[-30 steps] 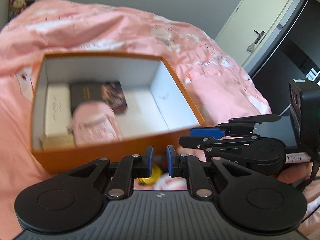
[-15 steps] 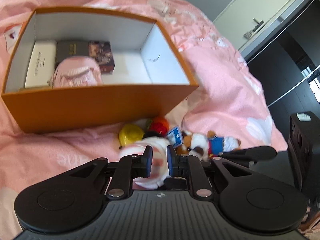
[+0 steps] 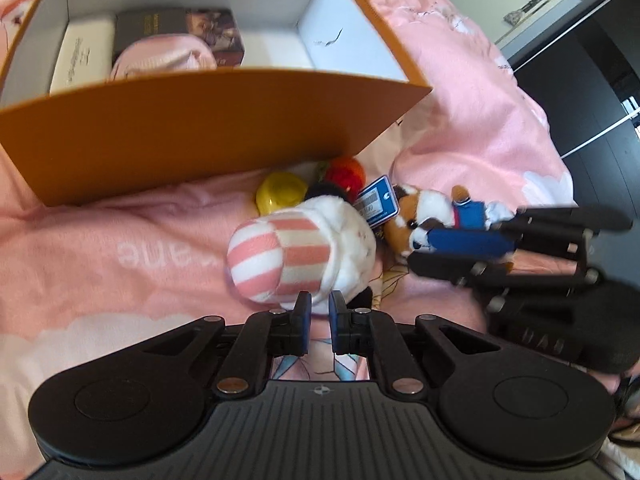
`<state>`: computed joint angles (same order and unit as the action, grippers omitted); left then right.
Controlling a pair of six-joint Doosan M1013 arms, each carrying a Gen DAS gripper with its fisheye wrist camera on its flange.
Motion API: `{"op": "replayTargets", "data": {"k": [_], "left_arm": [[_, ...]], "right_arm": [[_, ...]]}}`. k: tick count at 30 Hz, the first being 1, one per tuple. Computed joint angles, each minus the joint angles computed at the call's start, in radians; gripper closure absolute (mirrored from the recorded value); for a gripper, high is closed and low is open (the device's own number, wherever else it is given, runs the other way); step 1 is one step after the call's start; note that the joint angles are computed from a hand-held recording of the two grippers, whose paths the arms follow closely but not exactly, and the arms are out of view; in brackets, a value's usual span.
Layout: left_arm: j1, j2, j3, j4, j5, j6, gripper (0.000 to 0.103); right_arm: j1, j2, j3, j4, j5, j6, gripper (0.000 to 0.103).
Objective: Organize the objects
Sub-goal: 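Withdraw both tools and reach toward the plush keychains beside the shoebox, then grasp the white bunny plush with left tool while right tool grasps brown dog plush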
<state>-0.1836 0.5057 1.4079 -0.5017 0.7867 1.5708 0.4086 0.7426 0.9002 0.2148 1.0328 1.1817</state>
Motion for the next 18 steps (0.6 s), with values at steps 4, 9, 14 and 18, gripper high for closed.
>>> {"op": "replayTargets", "data": {"k": [4, 9, 14, 18], "left_arm": [[-0.005, -0.01, -0.016, 0.012, -0.013, 0.12, 0.09], [-0.013, 0.026, -0.104, 0.096, 0.064, 0.214, 0.074], [0.0, 0.102, -0.229, 0.109, 0.225, 0.268, 0.062], [0.022, 0.18, -0.339, 0.058, 0.382, 0.264, 0.057]], "right_arm": [[-0.003, 0.009, -0.041, -0.05, 0.003, -0.043, 0.073], [-0.011, 0.074, -0.18, -0.094, 0.149, -0.096, 0.057], [-0.011, 0.153, -0.331, -0.135, 0.315, -0.174, 0.053], [-0.017, 0.254, -0.524, -0.152, 0.467, -0.177, 0.053]]}}
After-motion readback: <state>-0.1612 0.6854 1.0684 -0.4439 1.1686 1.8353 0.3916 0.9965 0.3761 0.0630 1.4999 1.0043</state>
